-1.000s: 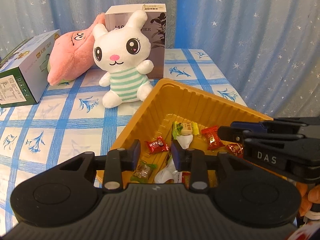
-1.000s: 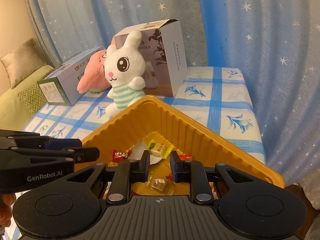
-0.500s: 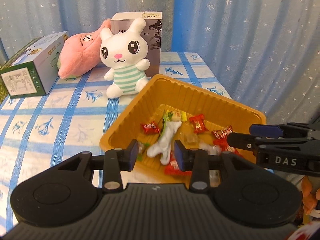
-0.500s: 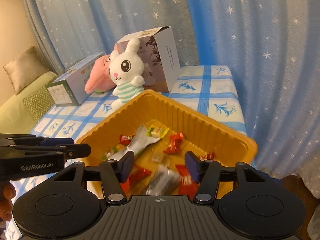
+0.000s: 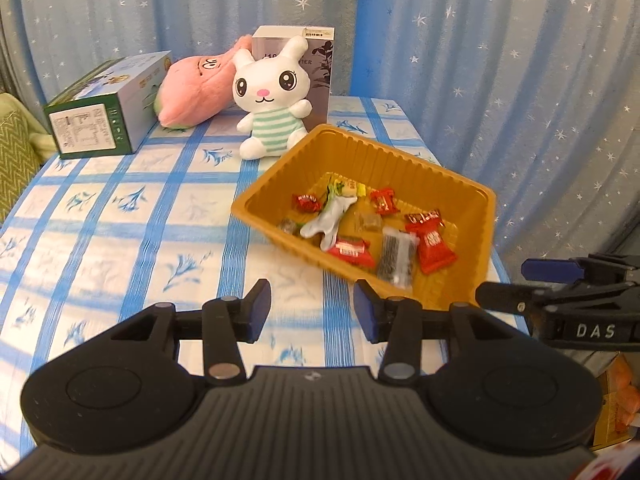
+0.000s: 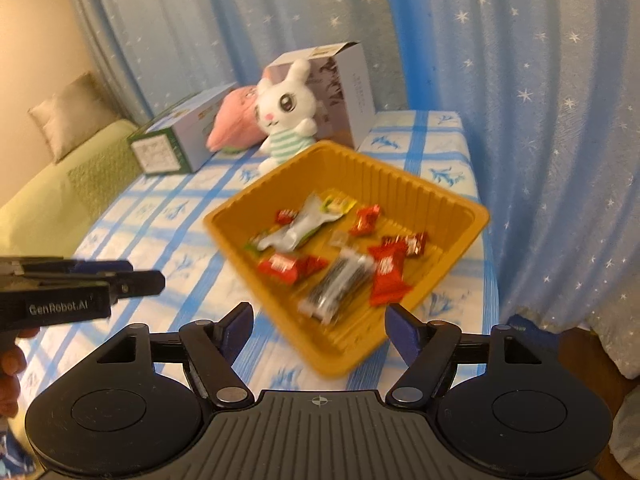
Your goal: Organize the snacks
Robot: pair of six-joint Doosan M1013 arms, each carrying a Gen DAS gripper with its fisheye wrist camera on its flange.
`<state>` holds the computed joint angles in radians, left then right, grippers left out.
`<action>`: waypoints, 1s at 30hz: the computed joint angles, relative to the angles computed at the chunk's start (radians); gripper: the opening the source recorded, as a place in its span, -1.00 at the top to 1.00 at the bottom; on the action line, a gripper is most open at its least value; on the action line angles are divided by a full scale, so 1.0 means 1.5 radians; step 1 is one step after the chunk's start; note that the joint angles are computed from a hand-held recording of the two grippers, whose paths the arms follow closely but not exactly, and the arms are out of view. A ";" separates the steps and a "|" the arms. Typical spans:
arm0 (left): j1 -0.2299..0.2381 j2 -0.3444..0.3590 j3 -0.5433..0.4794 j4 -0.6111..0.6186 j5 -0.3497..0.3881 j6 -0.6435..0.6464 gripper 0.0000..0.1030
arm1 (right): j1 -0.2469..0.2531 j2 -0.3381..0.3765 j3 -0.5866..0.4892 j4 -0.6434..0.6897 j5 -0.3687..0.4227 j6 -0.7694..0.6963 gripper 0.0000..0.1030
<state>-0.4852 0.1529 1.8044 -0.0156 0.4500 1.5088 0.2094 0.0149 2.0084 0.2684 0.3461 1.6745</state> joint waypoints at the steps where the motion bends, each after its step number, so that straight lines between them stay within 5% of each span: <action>1: -0.001 -0.009 0.008 0.003 0.000 -0.004 0.17 | 0.003 -0.005 0.002 -0.002 0.008 -0.001 -0.42; 15: -0.022 -0.095 0.082 0.042 0.048 -0.095 0.17 | 0.043 -0.044 0.014 -0.005 0.120 -0.031 -0.42; 30: -0.045 -0.146 0.117 0.077 0.087 -0.180 0.17 | 0.058 -0.073 0.024 0.011 0.150 -0.029 -0.42</action>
<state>-0.5524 -0.0661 1.9804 0.1002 0.5812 1.2385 0.2971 -0.0939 2.0437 0.2853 0.5718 1.6313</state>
